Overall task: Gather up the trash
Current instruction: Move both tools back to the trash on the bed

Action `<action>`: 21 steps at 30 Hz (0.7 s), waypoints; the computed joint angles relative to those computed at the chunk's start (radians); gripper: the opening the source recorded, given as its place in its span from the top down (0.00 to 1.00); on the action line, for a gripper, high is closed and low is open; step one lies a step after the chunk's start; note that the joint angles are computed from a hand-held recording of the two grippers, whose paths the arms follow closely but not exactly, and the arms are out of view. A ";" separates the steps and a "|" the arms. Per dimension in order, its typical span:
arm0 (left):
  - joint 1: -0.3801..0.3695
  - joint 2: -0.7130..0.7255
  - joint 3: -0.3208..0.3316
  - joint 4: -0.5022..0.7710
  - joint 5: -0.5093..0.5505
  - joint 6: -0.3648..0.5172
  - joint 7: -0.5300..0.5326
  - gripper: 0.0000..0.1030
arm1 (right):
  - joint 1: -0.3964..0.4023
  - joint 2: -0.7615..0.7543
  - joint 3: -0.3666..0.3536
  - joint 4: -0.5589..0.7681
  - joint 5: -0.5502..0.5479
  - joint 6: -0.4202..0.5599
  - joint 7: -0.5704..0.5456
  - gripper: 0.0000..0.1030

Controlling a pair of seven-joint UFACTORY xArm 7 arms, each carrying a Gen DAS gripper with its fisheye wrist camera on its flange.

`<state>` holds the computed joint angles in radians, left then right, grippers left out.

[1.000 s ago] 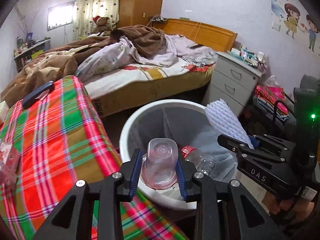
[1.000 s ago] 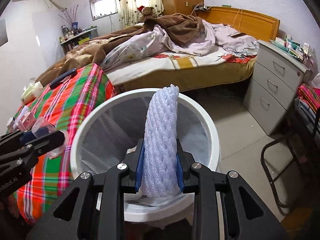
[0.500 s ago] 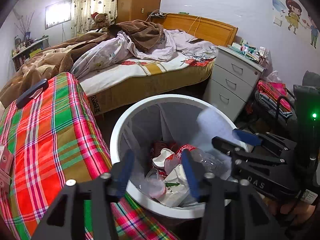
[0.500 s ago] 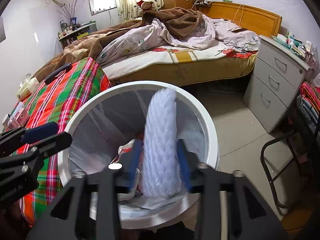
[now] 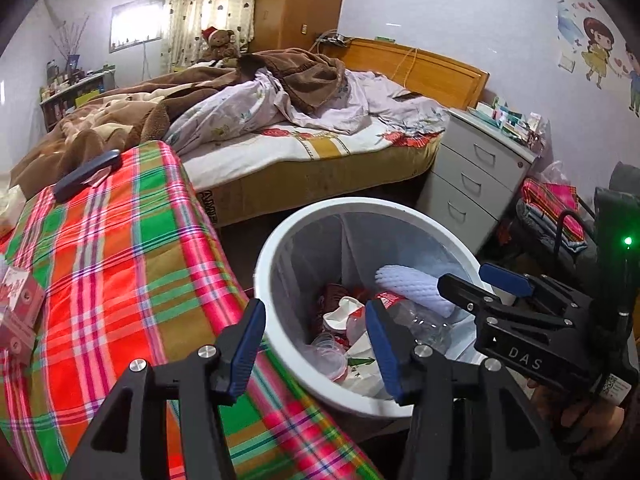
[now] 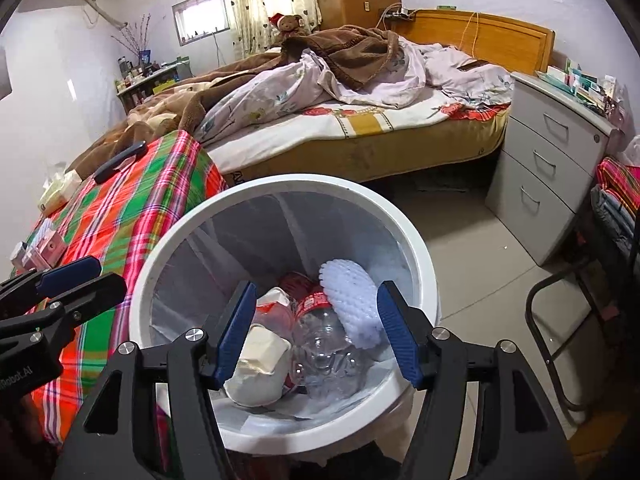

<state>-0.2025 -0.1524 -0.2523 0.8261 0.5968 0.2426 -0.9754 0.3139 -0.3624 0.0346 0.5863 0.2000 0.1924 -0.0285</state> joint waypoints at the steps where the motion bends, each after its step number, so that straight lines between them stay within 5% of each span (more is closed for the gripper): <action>1: 0.002 -0.011 0.001 -0.009 0.002 0.000 -0.006 0.50 | 0.004 0.000 0.000 0.000 0.003 -0.002 0.000 0.38; 21: 0.156 -0.388 -0.068 -0.277 -0.120 0.070 0.027 0.49 | 0.099 -0.027 0.025 -0.008 0.015 -0.051 0.023 0.38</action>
<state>-0.0464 -0.5404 -0.3198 0.5488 0.4763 0.3125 -0.9486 0.4133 -0.3898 0.0593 0.5786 0.2151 0.1417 -0.0057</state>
